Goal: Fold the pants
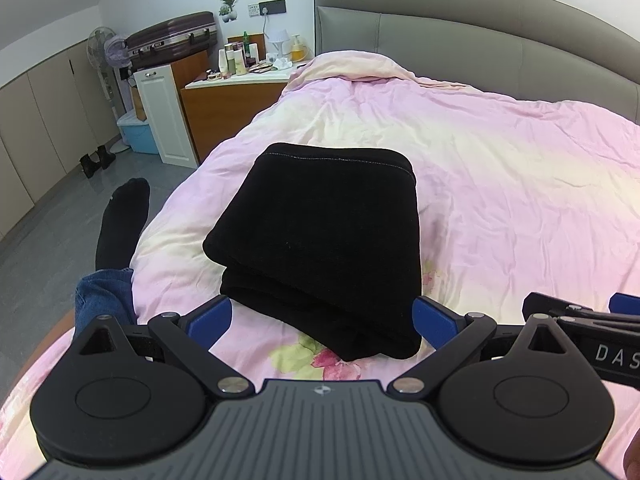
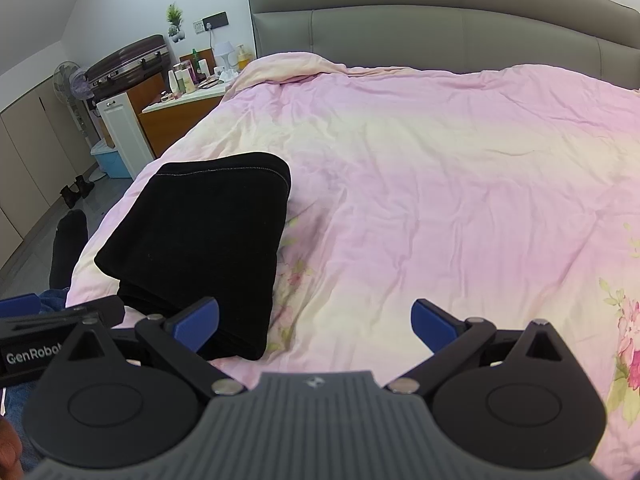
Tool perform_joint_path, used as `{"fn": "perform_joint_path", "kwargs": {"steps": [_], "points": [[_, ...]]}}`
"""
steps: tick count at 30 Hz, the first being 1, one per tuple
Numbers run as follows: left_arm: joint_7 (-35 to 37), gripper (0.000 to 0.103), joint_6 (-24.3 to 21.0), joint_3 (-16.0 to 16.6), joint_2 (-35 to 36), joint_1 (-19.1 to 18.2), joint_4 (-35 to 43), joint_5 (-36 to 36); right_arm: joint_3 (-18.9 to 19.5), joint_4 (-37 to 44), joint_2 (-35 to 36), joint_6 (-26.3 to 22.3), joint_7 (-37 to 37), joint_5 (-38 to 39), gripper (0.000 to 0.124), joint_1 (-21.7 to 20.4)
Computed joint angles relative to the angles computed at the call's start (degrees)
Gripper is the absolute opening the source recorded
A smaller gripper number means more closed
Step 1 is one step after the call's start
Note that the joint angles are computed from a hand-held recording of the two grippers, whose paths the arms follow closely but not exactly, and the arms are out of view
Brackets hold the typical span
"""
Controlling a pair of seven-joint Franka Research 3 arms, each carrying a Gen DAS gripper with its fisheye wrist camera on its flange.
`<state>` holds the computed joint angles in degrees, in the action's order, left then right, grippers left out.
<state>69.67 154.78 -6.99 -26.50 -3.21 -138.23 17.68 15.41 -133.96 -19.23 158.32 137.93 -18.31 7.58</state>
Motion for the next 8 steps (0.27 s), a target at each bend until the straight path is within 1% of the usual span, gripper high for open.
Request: {"fn": "perform_joint_path", "kwargs": {"steps": [6,8], "points": [[0.4,0.103,1.9,0.1,-0.9,0.1,-1.1,0.3,0.2,-0.1,-0.2,-0.1,0.6,-0.3,0.098,-0.2],[1.3,0.103,2.4,0.6,-0.8,-0.4,-1.2,0.0,0.4,-0.4,-0.6,0.1,1.5,-0.7,0.098,-0.5]]}}
